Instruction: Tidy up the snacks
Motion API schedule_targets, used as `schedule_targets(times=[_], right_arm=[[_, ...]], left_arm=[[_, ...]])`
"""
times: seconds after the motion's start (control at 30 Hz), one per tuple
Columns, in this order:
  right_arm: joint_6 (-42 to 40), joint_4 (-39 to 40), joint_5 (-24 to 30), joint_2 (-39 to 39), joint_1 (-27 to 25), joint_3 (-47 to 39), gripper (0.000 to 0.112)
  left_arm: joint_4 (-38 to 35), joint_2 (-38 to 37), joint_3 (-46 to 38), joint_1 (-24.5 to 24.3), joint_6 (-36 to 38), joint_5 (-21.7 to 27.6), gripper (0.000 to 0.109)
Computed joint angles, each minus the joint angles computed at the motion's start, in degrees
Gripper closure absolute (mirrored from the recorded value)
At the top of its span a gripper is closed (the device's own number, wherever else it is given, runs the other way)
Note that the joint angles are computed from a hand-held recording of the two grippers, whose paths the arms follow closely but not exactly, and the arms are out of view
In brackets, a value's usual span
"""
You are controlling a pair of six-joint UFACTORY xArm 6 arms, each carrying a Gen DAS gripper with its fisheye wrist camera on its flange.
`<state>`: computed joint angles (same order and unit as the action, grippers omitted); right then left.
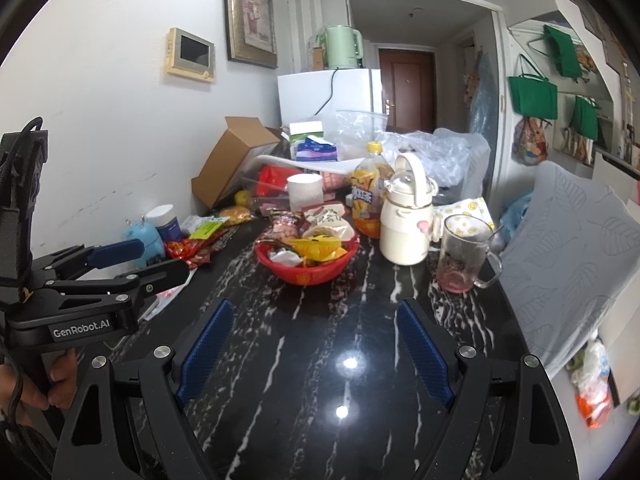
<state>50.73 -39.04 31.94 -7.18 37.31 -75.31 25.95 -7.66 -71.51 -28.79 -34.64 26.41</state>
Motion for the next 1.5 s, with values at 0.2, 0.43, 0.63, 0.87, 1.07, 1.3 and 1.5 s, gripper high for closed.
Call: schedule_targets(times=[0.2,0.43,0.63,0.87,1.07,1.3,1.5], right_arm=[[-1.1,0.7,0.3,0.0,0.1,0.1,0.027],[-1.2,1.2,0.7,0.0,0.2,0.1,0.027],[-1.8,1.6,1.4,0.1,0.4,0.1,0.027],[-2.2,2.1,1.4,0.2,0.4,0.4,0.027],[-3.1,3.6,0.6,0.2,0.0,0.8,0.027],[-3.0,3.7,1.0,0.1,0.0,0.9,0.027],[-2.8,3.6,1.2,0.2,-0.1,0.9,0.027]], left_arm=[[-0.8,-0.2,0.5,0.0,0.6,-0.6,0.032],[-1.0,0.0,0.4,0.0,0.6,-0.9,0.032],[-1.9,0.5,0.4,0.0,1.3,-1.3,0.032],[-2.6,0.4,1.1,-0.2,2.7,-1.6,0.032],[0.4,0.4,0.8,-0.7,1.0,0.1,0.032],[0.9,0.3,1.1,-0.5,-0.7,0.2,0.032],[-0.7,0.5,1.1,-0.5,0.5,-0.1,0.032]])
